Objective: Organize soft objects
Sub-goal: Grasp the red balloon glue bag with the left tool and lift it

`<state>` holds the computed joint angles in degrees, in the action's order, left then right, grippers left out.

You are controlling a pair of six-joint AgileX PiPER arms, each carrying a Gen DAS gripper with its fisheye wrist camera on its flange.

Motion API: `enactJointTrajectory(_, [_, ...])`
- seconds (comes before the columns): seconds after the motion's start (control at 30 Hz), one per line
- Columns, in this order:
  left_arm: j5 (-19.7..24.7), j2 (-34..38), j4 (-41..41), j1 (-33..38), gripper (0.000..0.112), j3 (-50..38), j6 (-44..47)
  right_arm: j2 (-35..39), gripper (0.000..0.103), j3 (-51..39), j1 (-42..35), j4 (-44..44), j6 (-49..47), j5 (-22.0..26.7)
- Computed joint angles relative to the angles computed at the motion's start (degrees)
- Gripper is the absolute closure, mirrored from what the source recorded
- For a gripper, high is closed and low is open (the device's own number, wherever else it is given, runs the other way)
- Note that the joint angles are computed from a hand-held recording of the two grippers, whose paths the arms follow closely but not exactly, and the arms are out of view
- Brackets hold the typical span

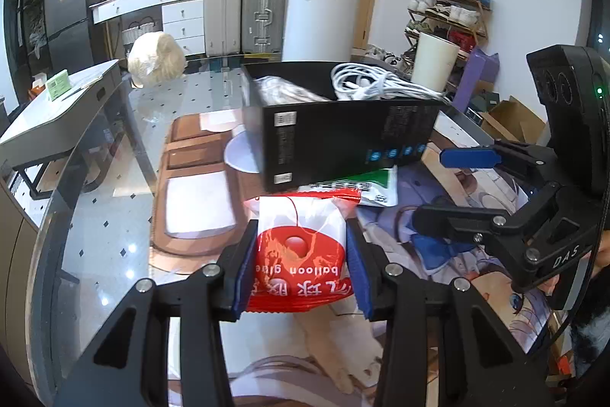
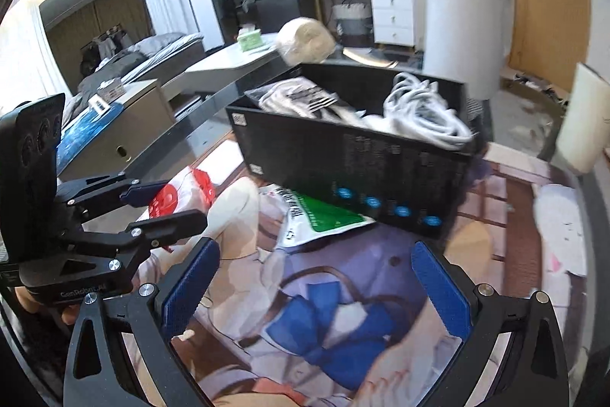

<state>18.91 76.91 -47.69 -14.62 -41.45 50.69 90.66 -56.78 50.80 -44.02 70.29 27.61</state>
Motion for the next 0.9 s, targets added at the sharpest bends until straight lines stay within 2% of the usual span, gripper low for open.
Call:
enactJointTrajectory(0.2, [1.3,1.7,-4.4,3.0,0.071,-0.6,5.2,4.8,0.001,-4.9,-2.7,10.5,-12.8,0.5])
enactJointTrajectory(0.4, [4.1,3.8,-7.3,5.2,0.071,-2.0,8.3,8.6,0.001,-7.7,-5.3,18.9,-20.8,-0.1])
enactJointTrajectory(0.6, [6.0,4.9,-7.8,6.0,0.071,-2.8,9.0,10.8,0.002,-9.5,-5.5,16.7,-19.3,-1.1])
enactJointTrajectory(0.9, [7.0,5.6,-7.7,6.1,0.071,-3.3,8.8,12.5,0.018,-12.2,-5.0,19.8,-25.2,-2.1])
